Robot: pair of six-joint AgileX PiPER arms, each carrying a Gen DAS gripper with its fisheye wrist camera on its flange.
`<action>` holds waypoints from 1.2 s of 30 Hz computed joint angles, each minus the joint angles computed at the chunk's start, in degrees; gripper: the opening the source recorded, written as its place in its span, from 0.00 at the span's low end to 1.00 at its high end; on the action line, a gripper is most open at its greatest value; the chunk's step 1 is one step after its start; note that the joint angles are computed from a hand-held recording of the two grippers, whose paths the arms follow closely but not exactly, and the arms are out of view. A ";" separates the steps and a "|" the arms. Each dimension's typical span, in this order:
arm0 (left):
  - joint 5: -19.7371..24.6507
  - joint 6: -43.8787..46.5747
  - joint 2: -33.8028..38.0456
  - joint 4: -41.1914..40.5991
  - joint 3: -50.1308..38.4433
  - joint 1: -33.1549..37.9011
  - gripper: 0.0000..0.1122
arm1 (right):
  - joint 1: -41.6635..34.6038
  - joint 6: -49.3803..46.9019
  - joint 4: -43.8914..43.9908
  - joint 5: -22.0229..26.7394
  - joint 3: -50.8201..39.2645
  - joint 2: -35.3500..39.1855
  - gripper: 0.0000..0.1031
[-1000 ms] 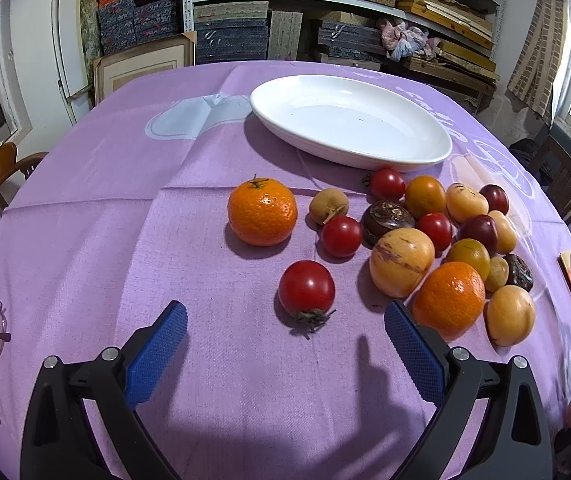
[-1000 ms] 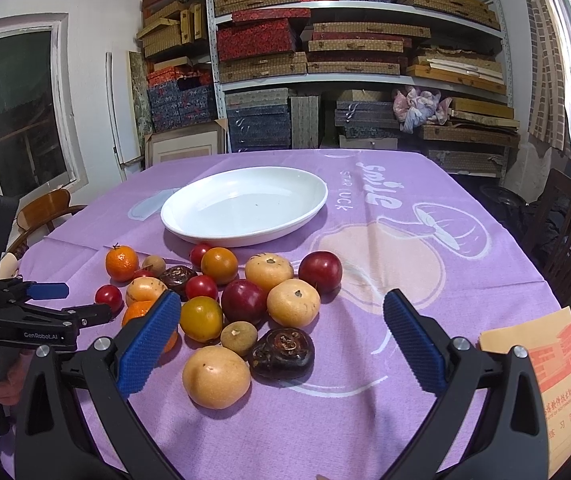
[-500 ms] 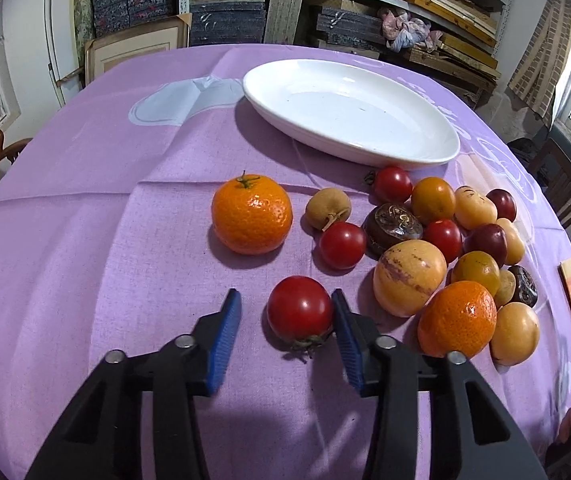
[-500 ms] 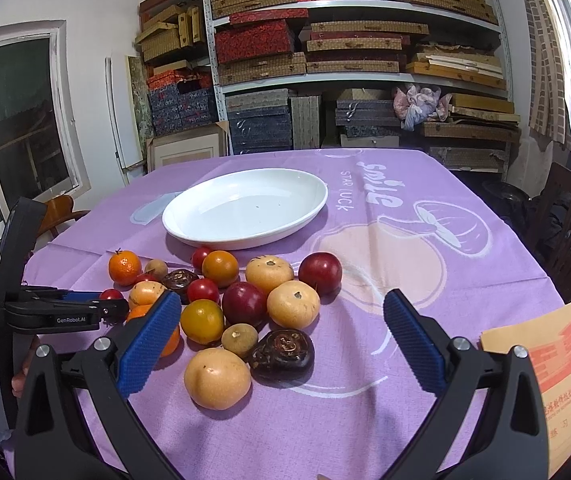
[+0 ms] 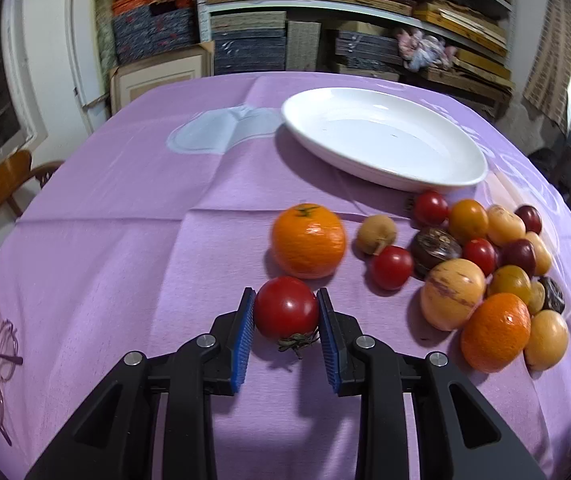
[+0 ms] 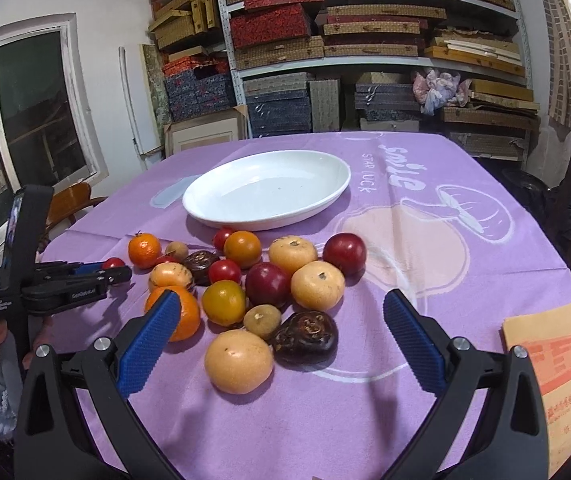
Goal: Organize fruits
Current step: 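Grasp the red cherry tomato with the left tool while the right tool approaches a yellow pear, then carry the tomato onto the plate with the left tool while the right tool places the yellow pear there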
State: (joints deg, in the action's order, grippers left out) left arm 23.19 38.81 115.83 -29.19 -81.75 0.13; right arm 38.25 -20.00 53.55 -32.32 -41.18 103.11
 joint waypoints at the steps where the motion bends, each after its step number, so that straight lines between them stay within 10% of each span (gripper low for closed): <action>1: 0.39 -1.01 0.18 0.47 -0.61 0.27 0.27 | 0.28 -0.73 1.15 0.62 -0.11 0.26 0.96; 6: 1.03 1.20 -0.29 -2.15 -0.55 1.10 0.27 | 1.77 -12.96 14.10 4.38 -3.87 3.42 0.96; 10: -1.58 6.55 -2.33 -5.67 3.17 0.71 0.27 | 2.24 -25.56 23.92 7.18 -8.80 6.30 0.67; 23: -0.95 9.44 -2.96 -8.06 4.16 0.67 0.27 | -0.95 -49.14 44.38 15.34 -17.71 11.66 0.46; 32: 1.36 10.00 -2.59 -9.17 2.82 1.30 0.27 | -2.45 -17.69 12.96 17.49 -10.24 6.76 0.45; 36: 7.90 5.77 -1.48 -5.08 -3.50 1.49 0.27 | -4.65 -24.74 16.51 18.23 -9.35 -0.11 0.45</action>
State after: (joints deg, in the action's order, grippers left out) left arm 31.10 44.57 114.35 -34.27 -85.25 1.62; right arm 33.60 -44.74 70.06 -14.08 -50.53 103.01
